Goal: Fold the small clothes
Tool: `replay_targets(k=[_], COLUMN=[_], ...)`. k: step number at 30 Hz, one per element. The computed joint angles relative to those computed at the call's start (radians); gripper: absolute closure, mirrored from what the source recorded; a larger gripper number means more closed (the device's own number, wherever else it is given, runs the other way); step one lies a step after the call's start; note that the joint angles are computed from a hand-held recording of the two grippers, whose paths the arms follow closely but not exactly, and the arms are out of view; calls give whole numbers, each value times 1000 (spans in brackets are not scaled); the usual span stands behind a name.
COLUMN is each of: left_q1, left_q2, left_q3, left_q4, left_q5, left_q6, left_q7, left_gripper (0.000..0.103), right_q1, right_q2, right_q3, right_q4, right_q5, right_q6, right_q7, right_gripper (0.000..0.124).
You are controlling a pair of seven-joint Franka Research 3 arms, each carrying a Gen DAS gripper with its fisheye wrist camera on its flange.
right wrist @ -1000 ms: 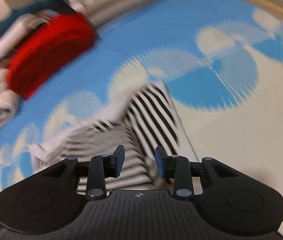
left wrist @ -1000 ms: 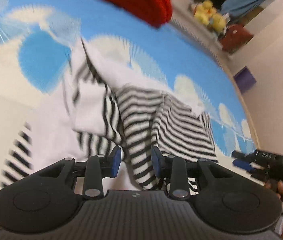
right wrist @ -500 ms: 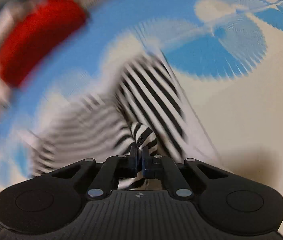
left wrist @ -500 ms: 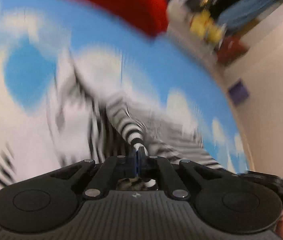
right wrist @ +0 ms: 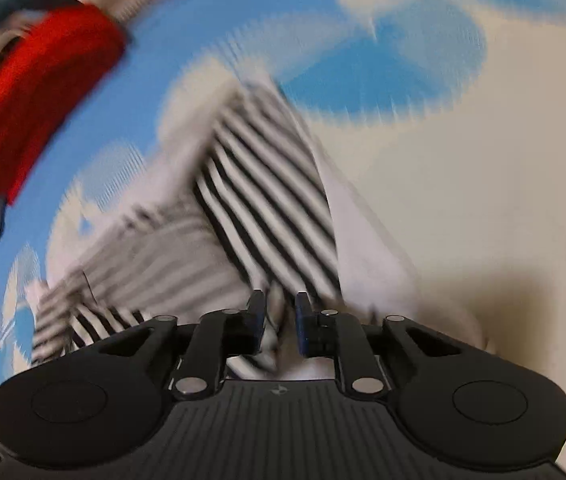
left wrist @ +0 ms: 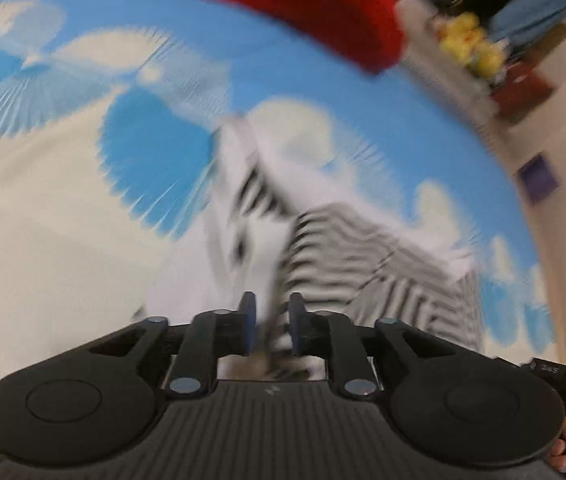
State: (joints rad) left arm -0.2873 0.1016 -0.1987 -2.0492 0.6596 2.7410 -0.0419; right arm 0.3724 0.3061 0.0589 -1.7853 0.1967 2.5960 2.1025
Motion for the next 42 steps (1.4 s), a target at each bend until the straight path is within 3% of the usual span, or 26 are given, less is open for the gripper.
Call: replay_targets(k=[2,4,6,7,8,9,10,13,15,17,18,20,23,25,28,31,34,37,40,42], left_q1=[0,-10,2,-10,-13,-28,-45,-94,-74,-30,-37,-68,-101,-99,-92,-95,-107,-122,-170,-169], left_q2=[34,68,130,154,157,148,136,112,123,163,147,86,-17,-94,-215,-344,-431,-459,-421,-438], left_q3=[-1,-1,-51,-46,-49,-33,-17,26,8,-47,-39,-17,-20,-42,-89,-161,-230,-285,-261,-231], left_q4=[26,46,122,158,167,163,159,158,151,174,156,126,102,66,-7,-97,-184,-265,-291,-340], left_q5=[0,-9,-194,-264,-265,-243,-196,17,-35,-237,-259,-174,11,57,123,155,156,150,-15,-57], left_q6=[64,64,-121,-215,-254,-239,-212,-172,-183,-273,-273,-261,-295,-316,-310,-333,-332,-339,-384,-297], left_q7=[17,44,248,312,306,279,250,143,181,331,334,264,186,162,97,23,-50,-128,-109,-151], left_gripper=[84,84,84,83,84,84,85,85,85,79,79,78,74,74,74,74,74,75,76,76], right_q1=[-9,-51,-50,-31,-11,3,11,-21,-25,-22,6,10,28,16,-14,-41,-47,-99,-165,-133], right_q2=[-7,-1,28,50,76,80,71,25,26,49,44,11,-127,-211,-396,-571,-731,-814,-858,-859], right_q3=[23,83,80,51,24,2,-7,30,34,24,-11,-15,-26,-19,5,28,27,63,104,61], right_q4=[-20,-25,10,45,87,93,78,3,3,44,38,1,-129,-196,-357,-535,-701,-814,-860,-876], right_q5=[28,159,189,142,87,54,45,123,120,33,24,15,-90,-118,-3,19,53,76,44,67], right_q6=[101,135,55,-38,-126,-162,-147,5,5,-130,-153,-86,101,178,304,401,393,338,205,175], right_q7=[-61,-183,-205,-168,-119,-71,-32,-104,-148,-84,-51,-12,-7,-23,-168,-239,-283,-243,-174,-204], right_gripper=[95,96,95,96,96,94,94,93,87,87,87,87,87,87,87,79,77,77,77,78])
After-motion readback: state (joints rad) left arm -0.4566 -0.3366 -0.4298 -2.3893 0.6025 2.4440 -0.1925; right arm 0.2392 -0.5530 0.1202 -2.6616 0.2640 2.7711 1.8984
